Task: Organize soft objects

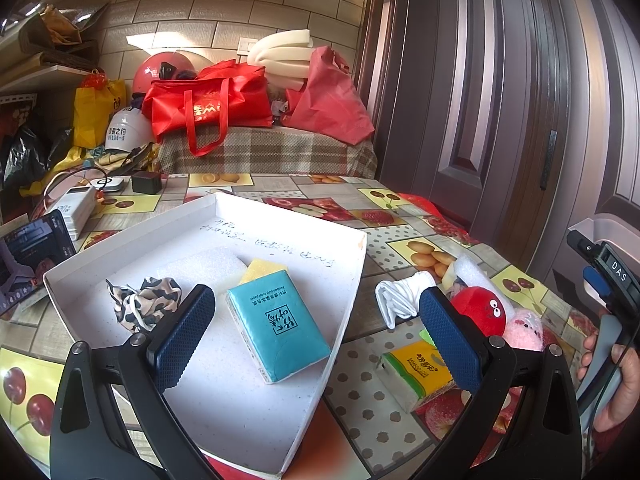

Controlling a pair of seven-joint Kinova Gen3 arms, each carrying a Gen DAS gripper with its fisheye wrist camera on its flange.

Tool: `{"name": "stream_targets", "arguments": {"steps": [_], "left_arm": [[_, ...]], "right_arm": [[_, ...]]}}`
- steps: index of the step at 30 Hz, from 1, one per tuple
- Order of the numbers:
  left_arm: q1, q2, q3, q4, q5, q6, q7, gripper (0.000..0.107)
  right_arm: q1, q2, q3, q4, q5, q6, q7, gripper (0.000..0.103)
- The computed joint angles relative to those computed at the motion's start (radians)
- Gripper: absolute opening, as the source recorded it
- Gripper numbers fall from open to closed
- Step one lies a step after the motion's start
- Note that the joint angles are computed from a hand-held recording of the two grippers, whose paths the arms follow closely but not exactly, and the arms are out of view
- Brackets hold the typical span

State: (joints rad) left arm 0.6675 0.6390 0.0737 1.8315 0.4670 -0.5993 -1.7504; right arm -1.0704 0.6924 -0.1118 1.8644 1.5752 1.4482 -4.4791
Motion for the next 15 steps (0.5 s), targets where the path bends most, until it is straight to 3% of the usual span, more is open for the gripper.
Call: {"name": "stream_targets", "arguments": {"steps": [15], "left_arm": [[-0.002,-0.001,0.0,-0.002,-0.001,0.005,-0.001,0.103]], "right_arm": [[-0.001,0.0,0.0,-0.003,-0.002,-0.001,0.003,0.103]]}}
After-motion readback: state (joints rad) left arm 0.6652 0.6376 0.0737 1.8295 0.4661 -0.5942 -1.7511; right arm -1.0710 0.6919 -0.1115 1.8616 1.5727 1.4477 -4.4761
